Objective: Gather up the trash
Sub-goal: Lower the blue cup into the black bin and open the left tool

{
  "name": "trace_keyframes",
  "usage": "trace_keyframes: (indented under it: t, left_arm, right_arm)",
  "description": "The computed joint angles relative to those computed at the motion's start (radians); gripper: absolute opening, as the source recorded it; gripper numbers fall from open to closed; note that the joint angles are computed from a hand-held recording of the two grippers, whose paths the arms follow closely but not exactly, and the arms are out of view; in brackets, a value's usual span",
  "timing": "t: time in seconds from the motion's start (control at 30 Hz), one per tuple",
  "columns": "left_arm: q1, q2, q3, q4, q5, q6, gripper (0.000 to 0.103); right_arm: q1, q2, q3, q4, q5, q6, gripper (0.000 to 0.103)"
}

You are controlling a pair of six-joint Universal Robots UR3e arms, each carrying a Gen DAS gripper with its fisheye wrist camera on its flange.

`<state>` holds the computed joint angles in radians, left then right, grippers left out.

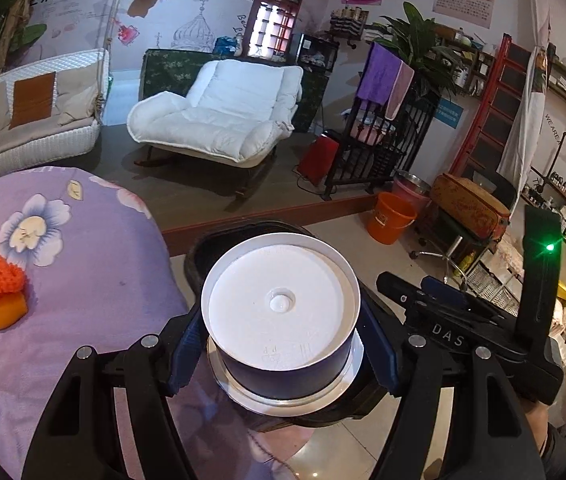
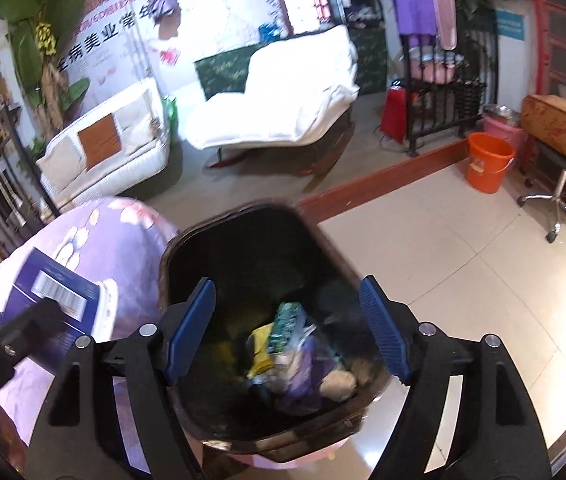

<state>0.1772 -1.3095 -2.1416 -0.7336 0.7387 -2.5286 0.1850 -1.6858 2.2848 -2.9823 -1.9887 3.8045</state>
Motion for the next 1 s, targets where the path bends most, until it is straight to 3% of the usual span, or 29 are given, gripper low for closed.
trace_keyframes:
  t: [0.43,0.53,0.67,0.83,1.0]
  left_arm:
    - [-0.21,-0.177,0.102,0.106,0.131,-0.078,0.069]
    - [-0.237,-0.195,0.116,0.106,0.153,-0.079,0.07]
    - [-0.23,-0.174,0.085,0.12,0.146,-0.058,0.084]
    - [-0.214,-0.138,0.044,0.149,0.158,-0.039,0.089]
    - [-0.155,-0.058,0.014,0.08,0.109,0.007,0.091]
  right_arm:
    - [-0.068,-0.124,0.098,0.025,-0.012,0.026,0.077]
    - [-0.076,-0.141,0.106,0.038,-0.022,0.025,0.082]
    - [-0.095,-0.156,0.107,0.056,-0.016,0.018,0.085]
    - [-0.103,-0.154,0.108,0.054,-0.015,0.015,0.088]
    - [-0.101,-0.138,0.097,0.04,-0.01,-0.007,0.088]
